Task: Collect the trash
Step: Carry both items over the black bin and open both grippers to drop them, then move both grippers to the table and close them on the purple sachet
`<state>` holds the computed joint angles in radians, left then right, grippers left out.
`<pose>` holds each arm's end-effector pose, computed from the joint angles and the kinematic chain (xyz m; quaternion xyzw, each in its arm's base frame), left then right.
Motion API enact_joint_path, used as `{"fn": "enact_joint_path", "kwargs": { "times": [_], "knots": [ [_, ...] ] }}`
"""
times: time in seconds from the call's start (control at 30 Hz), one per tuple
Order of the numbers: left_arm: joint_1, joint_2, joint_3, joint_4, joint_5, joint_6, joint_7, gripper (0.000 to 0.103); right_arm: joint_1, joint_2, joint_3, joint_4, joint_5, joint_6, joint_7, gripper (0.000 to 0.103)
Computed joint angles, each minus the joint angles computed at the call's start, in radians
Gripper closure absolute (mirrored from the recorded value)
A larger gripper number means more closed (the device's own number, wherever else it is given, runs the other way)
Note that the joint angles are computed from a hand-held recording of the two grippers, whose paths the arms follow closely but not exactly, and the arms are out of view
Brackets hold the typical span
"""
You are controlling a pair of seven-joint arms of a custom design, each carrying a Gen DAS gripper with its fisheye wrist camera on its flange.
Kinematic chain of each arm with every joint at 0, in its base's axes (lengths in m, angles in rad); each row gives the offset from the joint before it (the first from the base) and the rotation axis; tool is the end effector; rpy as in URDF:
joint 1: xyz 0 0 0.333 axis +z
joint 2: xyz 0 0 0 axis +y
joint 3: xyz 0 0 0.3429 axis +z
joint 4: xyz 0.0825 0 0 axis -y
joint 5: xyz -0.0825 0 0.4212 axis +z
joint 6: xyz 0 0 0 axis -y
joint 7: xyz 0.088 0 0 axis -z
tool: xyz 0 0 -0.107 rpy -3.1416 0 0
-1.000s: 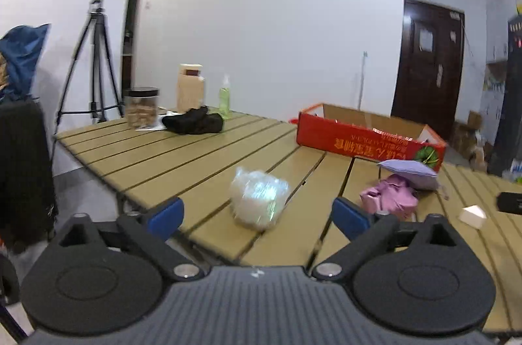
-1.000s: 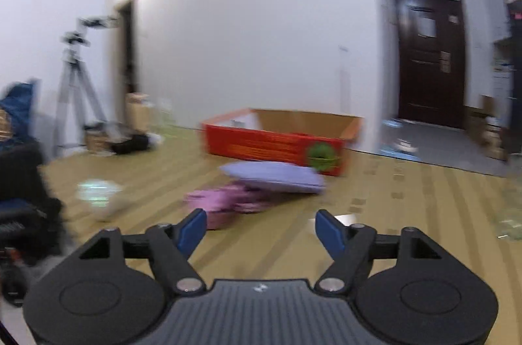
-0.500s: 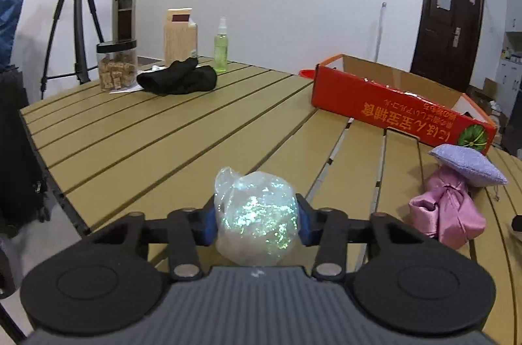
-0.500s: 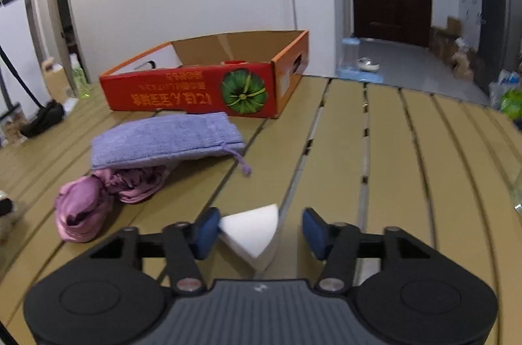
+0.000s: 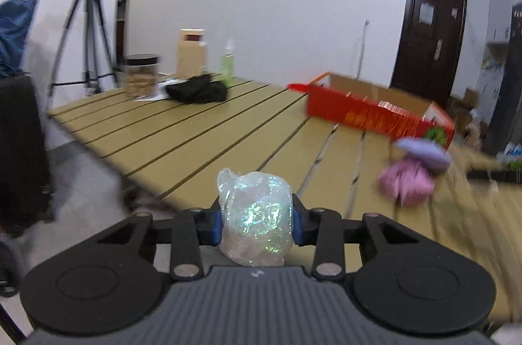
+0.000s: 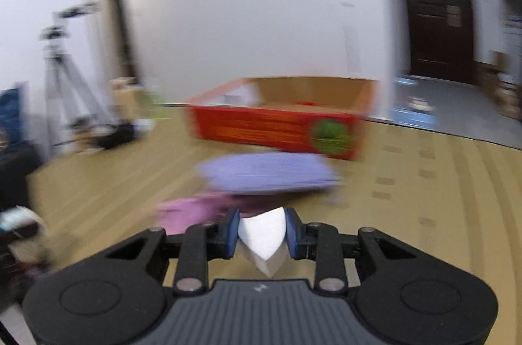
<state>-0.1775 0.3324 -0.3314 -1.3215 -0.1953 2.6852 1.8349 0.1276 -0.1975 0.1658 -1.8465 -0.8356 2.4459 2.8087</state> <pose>0.6804 -0.3122 0.7073 -0.4133 0.7541 -0.4659 0.2084 0.5515 0.1770 0.7215 -0.4396 0.7377 -0.3813 0.3424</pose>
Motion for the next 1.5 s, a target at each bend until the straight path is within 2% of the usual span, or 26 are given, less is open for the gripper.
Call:
{"fn": "enact_joint_path", "kwargs": {
  "times": [0.1,0.17,0.2,0.27,0.37,0.4,0.5,0.6,0.63,0.7,0.73,0.77,0.9,1.03,1.13,1.27,1.43,1.5],
  "knots": [
    [0.042,-0.129,0.034,-0.191,0.003,0.045,0.016,0.064,0.061,0.084,-0.003,0.06,0.116,0.13,-0.146,0.074],
    [0.052,-0.173,0.068,-0.26,0.021,0.023,-0.015,0.063,0.118,0.159,-0.012,0.109,0.282,0.19,-0.313,0.073],
    [0.053,-0.178,0.085,-0.272,0.036,-0.01,-0.049,0.063,0.147,0.206,-0.012,0.145,0.382,0.192,-0.406,0.073],
    [0.053,-0.169,0.113,-0.273,0.081,-0.079,-0.117,0.063,0.194,0.297,-0.007,0.238,0.471,0.123,-0.502,0.073],
    [0.075,-0.136,0.123,-0.257,0.068,-0.185,-0.142,0.063,0.251,0.415,-0.011,0.364,0.517,0.009,-0.584,0.072],
    [0.079,-0.112,0.128,-0.23,0.07,-0.246,-0.162,0.063,0.27,0.45,-0.016,0.405,0.526,-0.031,-0.602,0.072],
    [0.088,-0.067,0.125,-0.186,0.084,-0.344,-0.166,0.062,0.322,0.544,-0.054,0.502,0.523,-0.115,-0.601,0.07],
    [0.092,-0.038,0.103,-0.164,0.076,-0.355,-0.097,0.06,0.346,0.597,-0.1,0.552,0.553,-0.123,-0.572,0.066],
    [0.097,-0.024,0.093,-0.144,0.054,-0.381,-0.075,0.057,0.354,0.61,-0.114,0.567,0.565,-0.124,-0.558,0.064],
    [0.098,-0.002,0.085,-0.119,0.027,-0.413,-0.061,0.044,0.367,0.61,-0.146,0.553,0.571,-0.096,-0.538,0.06],
    [0.101,0.005,0.08,-0.113,0.013,-0.424,-0.047,0.037,0.373,0.616,-0.158,0.556,0.567,-0.08,-0.537,0.055],
    [0.101,0.015,0.079,-0.101,0.009,-0.438,-0.037,0.034,0.378,0.618,-0.168,0.555,0.561,-0.069,-0.537,0.051],
    [0.108,0.041,0.073,-0.068,-0.012,-0.51,0.002,0.026,0.379,0.648,-0.185,0.586,0.567,-0.064,-0.556,0.049],
    [0.097,0.044,0.085,-0.072,0.006,-0.511,0.003,0.02,0.374,0.655,-0.189,0.588,0.59,-0.109,-0.588,0.048],
    [0.08,0.071,0.101,-0.027,0.051,-0.539,-0.049,0.02,0.374,0.659,-0.185,0.591,0.605,-0.149,-0.607,0.048],
    [0.081,0.06,0.099,-0.036,0.072,-0.535,-0.055,0.02,0.381,0.662,-0.182,0.6,0.605,-0.187,-0.639,0.048],
    [0.079,0.048,0.099,-0.043,0.084,-0.508,-0.053,0.019,0.389,0.637,-0.181,0.583,0.597,-0.182,-0.649,0.048],
    [0.081,0.033,0.1,-0.061,0.085,-0.474,-0.055,0.019,0.392,0.617,-0.183,0.558,0.584,-0.169,-0.645,0.048]
  ]
}}
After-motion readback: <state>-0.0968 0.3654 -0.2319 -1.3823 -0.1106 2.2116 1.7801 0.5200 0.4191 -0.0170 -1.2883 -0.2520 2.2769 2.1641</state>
